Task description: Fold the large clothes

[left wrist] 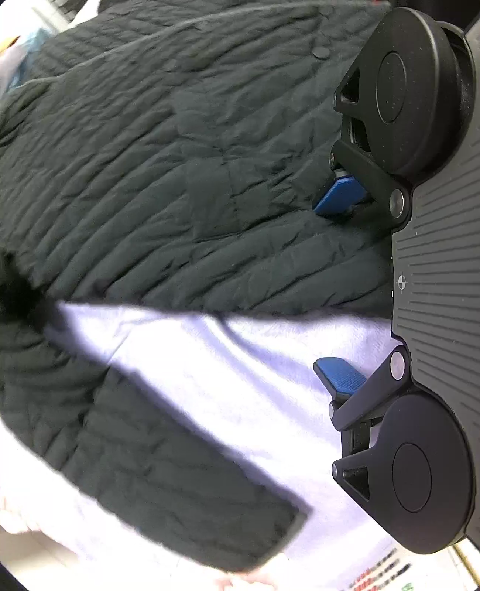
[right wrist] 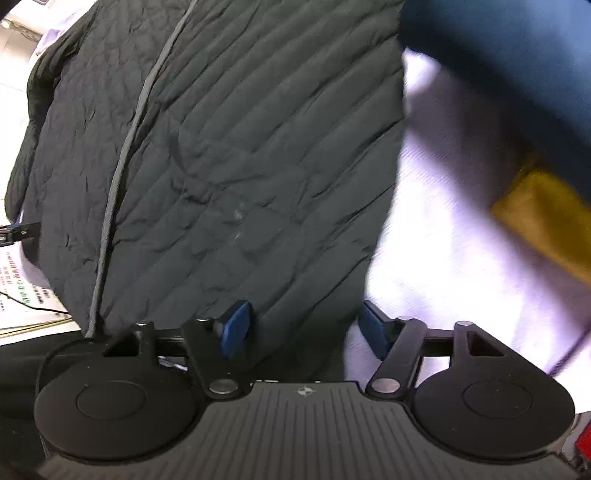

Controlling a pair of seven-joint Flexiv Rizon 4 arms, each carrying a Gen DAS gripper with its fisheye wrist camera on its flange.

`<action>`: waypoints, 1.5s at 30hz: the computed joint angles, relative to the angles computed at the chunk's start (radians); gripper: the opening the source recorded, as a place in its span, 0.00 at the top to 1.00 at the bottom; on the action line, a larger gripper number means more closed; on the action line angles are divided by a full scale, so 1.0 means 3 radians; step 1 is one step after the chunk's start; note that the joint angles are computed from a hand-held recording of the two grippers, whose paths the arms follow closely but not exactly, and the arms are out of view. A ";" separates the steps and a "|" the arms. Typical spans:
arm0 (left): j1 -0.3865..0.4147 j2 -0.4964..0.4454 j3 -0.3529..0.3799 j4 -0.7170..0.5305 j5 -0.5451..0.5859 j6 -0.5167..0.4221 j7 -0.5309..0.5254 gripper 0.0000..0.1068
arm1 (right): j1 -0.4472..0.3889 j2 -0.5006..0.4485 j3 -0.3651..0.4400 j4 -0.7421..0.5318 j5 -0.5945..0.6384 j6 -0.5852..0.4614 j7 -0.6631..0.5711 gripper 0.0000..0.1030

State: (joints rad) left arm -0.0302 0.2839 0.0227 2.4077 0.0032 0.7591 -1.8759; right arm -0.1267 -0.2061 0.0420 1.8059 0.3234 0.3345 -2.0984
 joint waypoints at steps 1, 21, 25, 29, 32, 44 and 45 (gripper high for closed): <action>0.0022 0.0049 -0.0002 -0.0028 0.0039 -0.0021 -0.0045 0.04 | -0.0026 0.0019 -0.0011 -0.0038 0.0052 -0.0012 -0.0022 0.29; -0.0294 -0.0999 -0.0293 -0.1268 0.0163 0.0226 -0.0153 0.04 | -0.0338 -0.0185 -0.0092 -0.0866 0.0884 0.0573 0.0539 0.13; -0.0441 -0.1213 -0.0296 -0.1470 0.0148 0.0262 -0.0180 0.04 | -0.0509 -0.0335 -0.0130 -0.0972 0.1117 0.0829 0.0998 0.13; -0.0593 -0.1398 -0.0287 -0.1673 0.0251 0.0251 -0.0318 0.04 | -0.0693 -0.0542 -0.0108 -0.1161 0.1340 0.1031 0.1439 0.13; -0.0676 -0.1504 -0.0271 -0.1816 0.0341 0.0175 -0.0364 0.04 | -0.0819 -0.0724 -0.0071 -0.1324 0.1413 0.1150 0.1716 0.13; -0.0838 -0.1649 -0.0224 -0.2023 0.0407 -0.0076 -0.0519 0.04 | -0.1150 -0.1202 0.0205 -0.1571 0.1451 0.1780 0.2390 0.17; -0.0846 -0.1646 -0.0219 -0.2023 0.0418 -0.0088 -0.0544 0.04 | -0.1177 -0.1231 0.0236 -0.1587 0.1477 0.1833 0.2367 0.19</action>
